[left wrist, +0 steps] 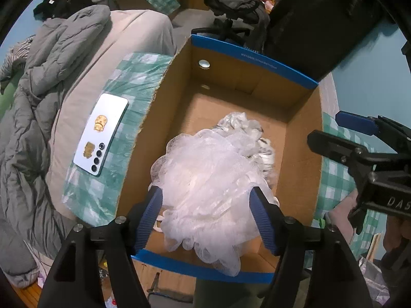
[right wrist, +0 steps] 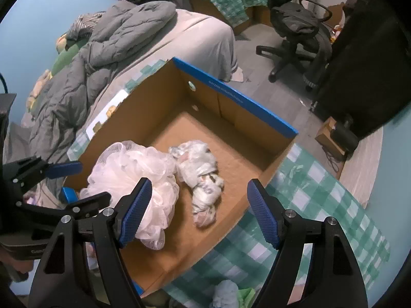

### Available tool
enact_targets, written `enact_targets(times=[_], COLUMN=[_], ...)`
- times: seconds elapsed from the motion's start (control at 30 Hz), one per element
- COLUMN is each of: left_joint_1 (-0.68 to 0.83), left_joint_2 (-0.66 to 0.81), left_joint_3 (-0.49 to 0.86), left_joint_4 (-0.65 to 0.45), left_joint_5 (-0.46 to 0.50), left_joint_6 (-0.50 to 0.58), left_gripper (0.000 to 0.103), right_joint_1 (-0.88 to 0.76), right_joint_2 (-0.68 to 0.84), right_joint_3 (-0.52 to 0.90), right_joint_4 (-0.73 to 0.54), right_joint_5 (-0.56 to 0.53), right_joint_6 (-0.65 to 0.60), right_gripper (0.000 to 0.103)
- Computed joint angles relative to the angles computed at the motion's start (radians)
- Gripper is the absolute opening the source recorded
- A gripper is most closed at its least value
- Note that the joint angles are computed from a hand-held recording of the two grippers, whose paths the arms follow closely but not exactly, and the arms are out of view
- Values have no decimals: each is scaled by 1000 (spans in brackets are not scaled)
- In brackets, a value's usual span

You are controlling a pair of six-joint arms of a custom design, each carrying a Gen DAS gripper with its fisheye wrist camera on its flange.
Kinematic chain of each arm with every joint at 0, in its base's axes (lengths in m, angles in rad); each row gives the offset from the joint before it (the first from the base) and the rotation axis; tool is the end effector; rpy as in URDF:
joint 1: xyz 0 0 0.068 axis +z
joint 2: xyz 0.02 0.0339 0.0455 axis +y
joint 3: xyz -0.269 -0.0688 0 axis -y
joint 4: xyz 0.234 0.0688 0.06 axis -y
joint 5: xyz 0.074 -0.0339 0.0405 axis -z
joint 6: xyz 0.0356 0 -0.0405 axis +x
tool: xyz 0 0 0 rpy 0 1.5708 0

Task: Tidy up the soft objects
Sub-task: 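Open both grippers to drop the loofah and plastic bag into the box, then move both grippers back over the remaining items on the cloth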

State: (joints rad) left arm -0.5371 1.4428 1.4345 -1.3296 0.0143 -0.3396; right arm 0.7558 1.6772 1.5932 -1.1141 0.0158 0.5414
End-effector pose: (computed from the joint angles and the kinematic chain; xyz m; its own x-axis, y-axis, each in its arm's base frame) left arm 0.2106 -0.1260 0.3317 -0.9596 0.1838 -0.2130 0.2066 0.9743 -0.0900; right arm 0.2381 0.2237 0.3191 -0.9321 -0.1704 -0.3196 -0.2348 0.9561 0.1750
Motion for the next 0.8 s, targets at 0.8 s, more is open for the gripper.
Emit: enact_targets(times=[0.8], left_joint_1=[-338], left_joint_2=[66], left_joint_3=[240], left_joint_4=[-92], left_joint_5=[-12], left_joint_6=[-164], left_gripper=[81], right_joint_1=[-47], right_joint_2=[-349], right_joint_3=[-104], right_joint_4=[-226], right_joint_5=[99], right_joint_6=[73], right_gripper=[78])
